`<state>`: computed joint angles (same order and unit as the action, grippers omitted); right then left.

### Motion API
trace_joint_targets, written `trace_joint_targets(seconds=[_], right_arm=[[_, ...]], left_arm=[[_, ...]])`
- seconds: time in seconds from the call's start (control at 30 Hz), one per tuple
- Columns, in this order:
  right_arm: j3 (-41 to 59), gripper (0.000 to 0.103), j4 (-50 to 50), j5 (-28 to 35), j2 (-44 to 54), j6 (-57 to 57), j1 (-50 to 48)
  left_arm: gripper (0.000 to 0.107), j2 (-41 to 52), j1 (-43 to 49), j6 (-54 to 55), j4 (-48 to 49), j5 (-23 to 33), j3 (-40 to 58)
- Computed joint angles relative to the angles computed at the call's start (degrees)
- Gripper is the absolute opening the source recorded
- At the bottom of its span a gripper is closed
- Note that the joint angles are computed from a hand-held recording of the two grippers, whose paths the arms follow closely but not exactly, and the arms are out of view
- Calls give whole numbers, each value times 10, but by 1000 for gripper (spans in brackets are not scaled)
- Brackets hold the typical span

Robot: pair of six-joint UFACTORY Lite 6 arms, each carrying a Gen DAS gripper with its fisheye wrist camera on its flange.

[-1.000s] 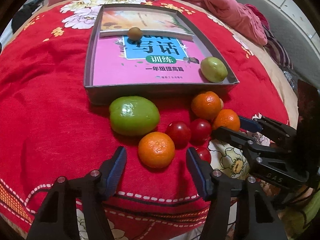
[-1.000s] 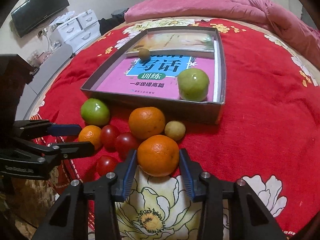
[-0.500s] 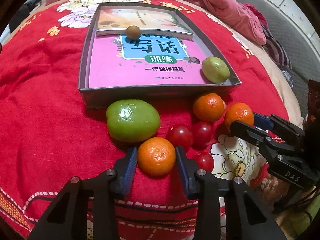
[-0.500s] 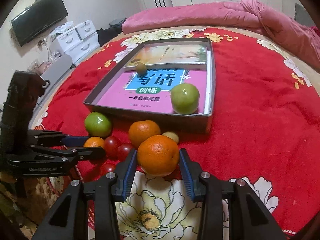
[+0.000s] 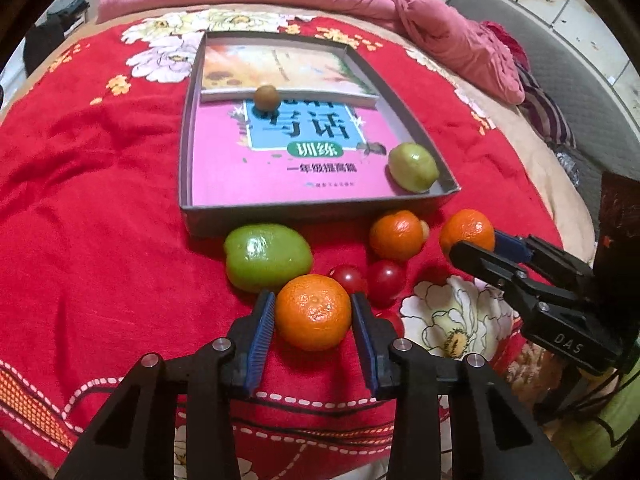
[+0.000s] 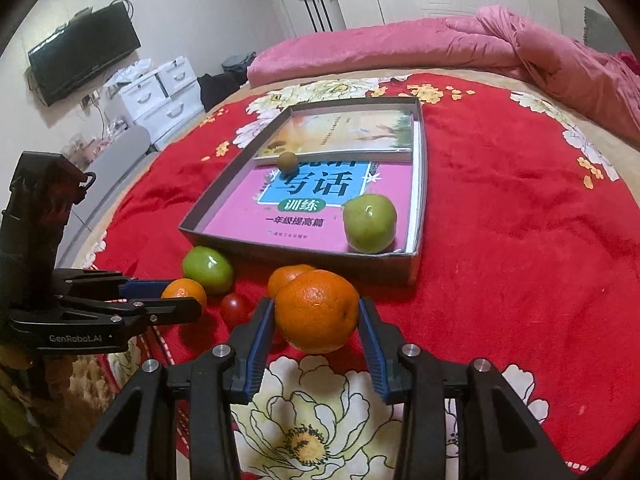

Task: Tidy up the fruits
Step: 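Grasp a tangerine with the left tool while the right tool grasps another tangerine, then lift both held tangerines and carry them toward the tray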

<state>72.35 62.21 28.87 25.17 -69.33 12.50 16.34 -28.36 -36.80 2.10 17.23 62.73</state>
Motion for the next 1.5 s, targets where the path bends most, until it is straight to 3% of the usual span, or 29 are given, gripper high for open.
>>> trace_joint_targets(seconds=[0.47,1.5], right_arm=[[-28,42,46,-4,-40,-55,10],[-51,42,107,5,-100,-105,26]], left_arm=[[40,-60,4,-72,78,24,-10],[40,-122,4,-138,135,53,-16]])
